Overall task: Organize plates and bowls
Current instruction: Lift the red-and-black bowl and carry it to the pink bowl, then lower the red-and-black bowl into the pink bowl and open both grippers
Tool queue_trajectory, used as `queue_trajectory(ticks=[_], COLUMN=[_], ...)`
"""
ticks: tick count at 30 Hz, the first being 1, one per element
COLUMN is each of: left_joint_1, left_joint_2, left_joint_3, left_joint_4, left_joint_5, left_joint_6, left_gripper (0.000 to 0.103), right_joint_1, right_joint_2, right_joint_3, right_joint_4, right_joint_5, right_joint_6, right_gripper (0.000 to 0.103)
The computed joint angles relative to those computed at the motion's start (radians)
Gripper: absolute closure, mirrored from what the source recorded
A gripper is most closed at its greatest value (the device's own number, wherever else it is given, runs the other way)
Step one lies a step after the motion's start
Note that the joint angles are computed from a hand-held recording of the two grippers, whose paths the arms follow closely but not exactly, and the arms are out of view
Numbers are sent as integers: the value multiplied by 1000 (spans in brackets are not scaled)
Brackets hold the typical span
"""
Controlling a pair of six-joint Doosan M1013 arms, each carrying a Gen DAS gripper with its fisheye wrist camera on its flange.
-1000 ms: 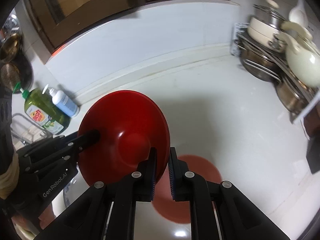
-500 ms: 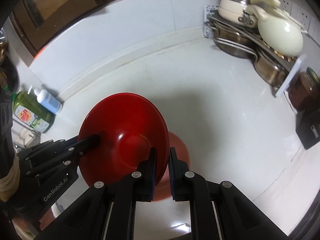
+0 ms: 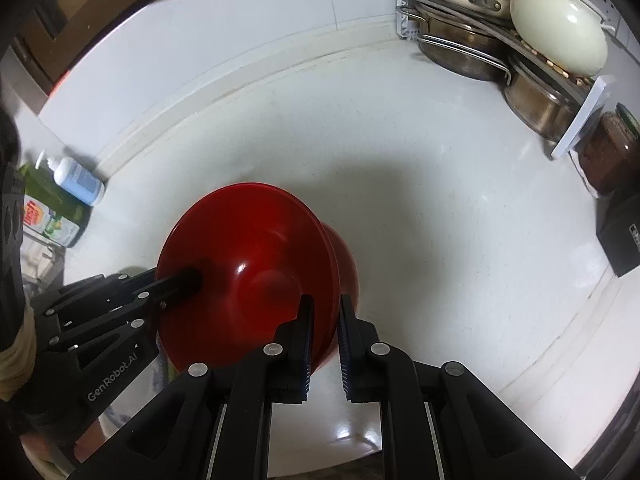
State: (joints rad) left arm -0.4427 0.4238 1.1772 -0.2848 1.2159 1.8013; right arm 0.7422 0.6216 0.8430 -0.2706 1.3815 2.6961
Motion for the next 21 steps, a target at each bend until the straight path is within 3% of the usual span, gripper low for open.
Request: queue_trajectory(ticks=[10, 17, 21], left_joint_1=[-5, 0, 2], left_joint_2=[16, 17, 15], left_joint_3=[-10, -17, -22], left_joint_4=[9, -2, -3], left_joint_5=[26, 31, 23], left_joint_6=[-15, -10, 0], left_gripper=[89, 76, 70], right_joint_1=[0, 5, 13], right_joint_2=[5, 11, 8], right_joint_3=[19, 12, 17], right_joint_4=[8, -14, -41], right_joint_5=[-5, 6, -9], right_joint_6=[4, 0, 21], right_gripper=[88, 88, 82])
